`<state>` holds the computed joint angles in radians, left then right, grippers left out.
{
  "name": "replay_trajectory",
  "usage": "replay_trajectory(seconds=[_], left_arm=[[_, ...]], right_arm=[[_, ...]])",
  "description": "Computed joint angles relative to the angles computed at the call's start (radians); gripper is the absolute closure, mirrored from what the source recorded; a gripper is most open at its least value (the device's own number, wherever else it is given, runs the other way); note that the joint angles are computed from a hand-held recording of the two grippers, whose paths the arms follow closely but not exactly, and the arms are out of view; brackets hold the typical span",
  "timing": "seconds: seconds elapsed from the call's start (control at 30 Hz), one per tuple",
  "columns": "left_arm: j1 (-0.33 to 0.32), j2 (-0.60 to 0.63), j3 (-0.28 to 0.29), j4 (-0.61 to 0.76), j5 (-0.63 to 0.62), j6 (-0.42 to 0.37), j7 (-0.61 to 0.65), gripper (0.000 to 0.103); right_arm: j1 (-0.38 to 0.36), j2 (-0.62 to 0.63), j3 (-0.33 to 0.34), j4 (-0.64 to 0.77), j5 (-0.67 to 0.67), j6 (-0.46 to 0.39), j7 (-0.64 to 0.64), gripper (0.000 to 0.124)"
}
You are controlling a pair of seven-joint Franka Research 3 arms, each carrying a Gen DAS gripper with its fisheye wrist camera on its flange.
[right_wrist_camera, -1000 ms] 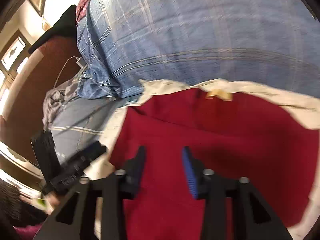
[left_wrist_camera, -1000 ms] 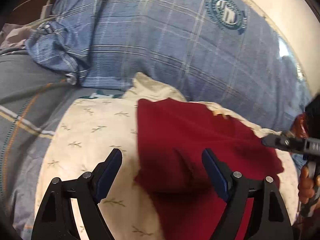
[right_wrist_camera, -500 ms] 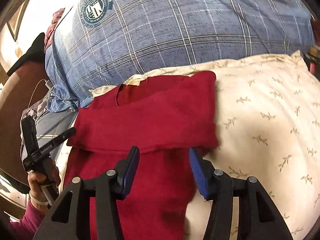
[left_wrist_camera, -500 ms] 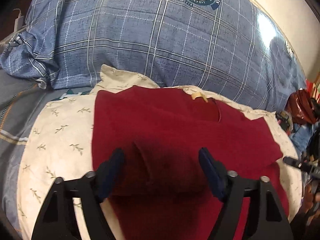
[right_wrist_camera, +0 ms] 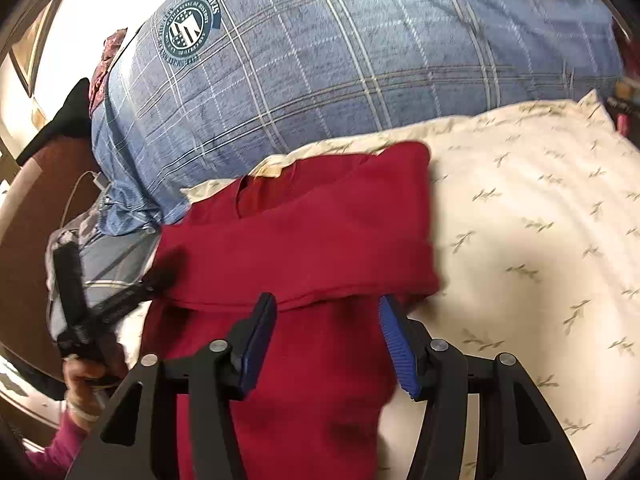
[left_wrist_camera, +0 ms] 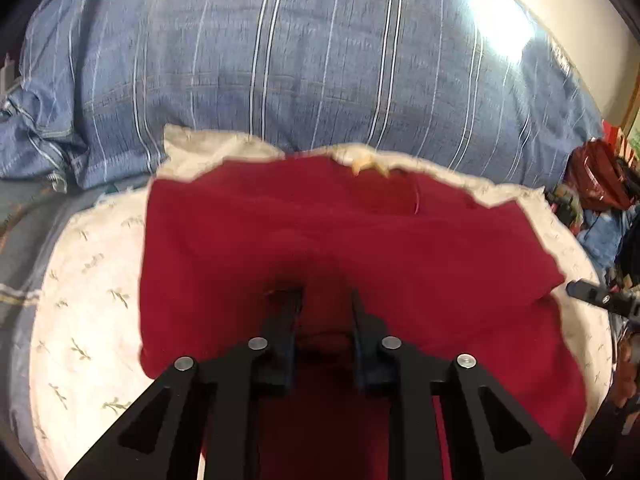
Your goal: Fold small clothes
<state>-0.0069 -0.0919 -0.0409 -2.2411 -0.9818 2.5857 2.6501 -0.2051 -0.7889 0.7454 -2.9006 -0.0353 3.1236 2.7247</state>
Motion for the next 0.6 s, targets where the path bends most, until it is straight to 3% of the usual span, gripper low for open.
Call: replay_trajectory(seconds=[0.17, 0.27, 0.47, 0.5, 0.53, 0.6], left_arm=[[0.013, -0.041, 0.040, 0.014, -0.193, -0.015, 0.114, 0.087], [0.032, -0.007, 0.038, 0.035, -0.163, -0.012, 0.051, 0.087], [0.040, 0.013, 0.008, 0.034, -0.093, 0.005, -0.005, 0.087], [0.038, 0.010, 0.006, 0.031, -0.095, 0.010, -0.002, 0.086], [0.037, 0.008, 0.005, 0.030, -0.093, 0.011, -0.006, 0.086], [0.037, 0.013, 0.006, 0.030, -0.084, 0.017, -0.020, 0.086]], right_arm=[[-0.059, -0.072, 0.076, 0.035, -0.081, -0.155, 0.027, 0.056], [-0.094, -0.029, 0.094, 0.068, -0.146, -0.183, 0.030, 0.056], [-0.269, 0.038, 0.213, 0.166, -0.301, -0.224, 0.073, 0.060], [-0.286, 0.048, 0.224, 0.180, -0.325, -0.236, 0.073, 0.072], [-0.299, 0.051, 0.232, 0.190, -0.349, -0.245, 0.077, 0.097], [-0.284, 0.022, 0.221, 0.178, -0.364, -0.241, 0.119, 0.105]])
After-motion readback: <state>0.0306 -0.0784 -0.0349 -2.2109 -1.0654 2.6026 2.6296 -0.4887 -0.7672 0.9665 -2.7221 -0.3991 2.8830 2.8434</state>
